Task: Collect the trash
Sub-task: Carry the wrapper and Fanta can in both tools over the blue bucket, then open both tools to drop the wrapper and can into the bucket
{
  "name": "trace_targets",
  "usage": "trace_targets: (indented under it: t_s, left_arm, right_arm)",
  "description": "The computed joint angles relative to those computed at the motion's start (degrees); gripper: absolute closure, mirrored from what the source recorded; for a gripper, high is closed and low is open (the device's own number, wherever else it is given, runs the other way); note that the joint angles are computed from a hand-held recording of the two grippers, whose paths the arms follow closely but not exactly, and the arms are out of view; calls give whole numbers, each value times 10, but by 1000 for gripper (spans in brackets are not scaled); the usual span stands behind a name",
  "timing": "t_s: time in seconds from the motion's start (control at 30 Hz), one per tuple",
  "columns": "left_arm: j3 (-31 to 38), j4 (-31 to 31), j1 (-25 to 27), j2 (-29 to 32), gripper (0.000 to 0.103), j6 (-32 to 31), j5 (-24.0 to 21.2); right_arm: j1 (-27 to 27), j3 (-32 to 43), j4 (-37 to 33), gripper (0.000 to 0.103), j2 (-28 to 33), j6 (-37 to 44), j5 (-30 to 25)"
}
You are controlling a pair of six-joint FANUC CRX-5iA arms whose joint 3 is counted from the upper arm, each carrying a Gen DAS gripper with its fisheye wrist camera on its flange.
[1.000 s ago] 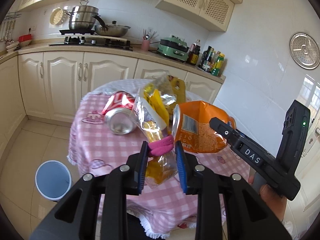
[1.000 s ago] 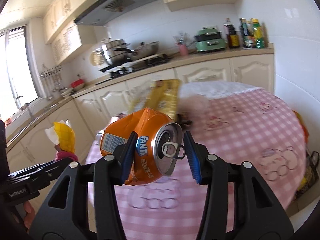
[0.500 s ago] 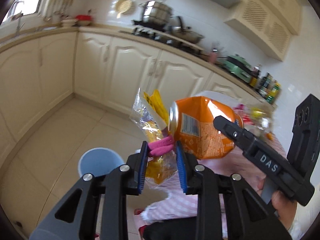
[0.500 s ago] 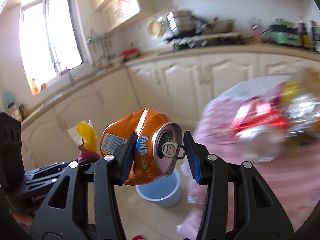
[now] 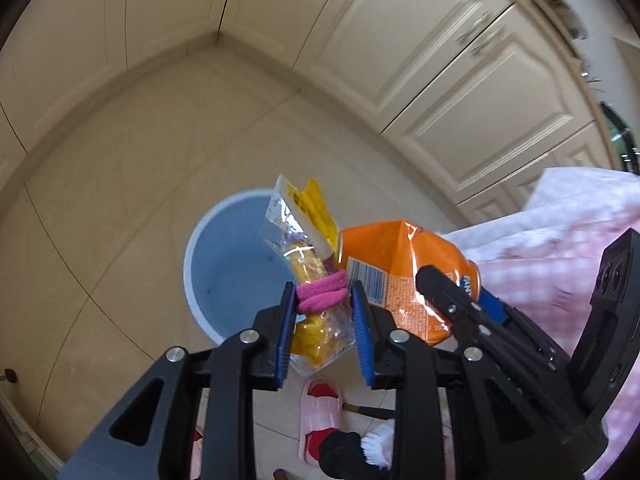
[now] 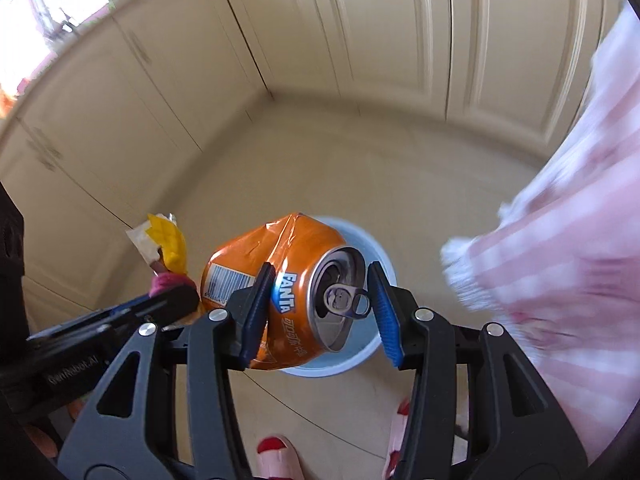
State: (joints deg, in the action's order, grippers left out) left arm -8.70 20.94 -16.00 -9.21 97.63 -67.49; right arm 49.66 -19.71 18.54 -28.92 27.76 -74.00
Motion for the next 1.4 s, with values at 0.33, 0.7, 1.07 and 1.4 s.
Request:
trace_targets:
  t_s: [0.33,0.7,1.07,1.4]
  left_arm:
    - [-44,16,-5,86,73,37,58]
    - [-44,-11,7,118,44,63,44]
    - [-23,-50,5,144,39,63,-29]
    - [-7,-65,-2,148,38,58,-53]
  right_arm:
    - [-106,-18,-123,56,103,87,43]
    - [-122,-15,-147,56,150,127,50]
    - [-121,-13,-174,54,172,147,47]
    - [-120,-12,-174,47,169,136,40]
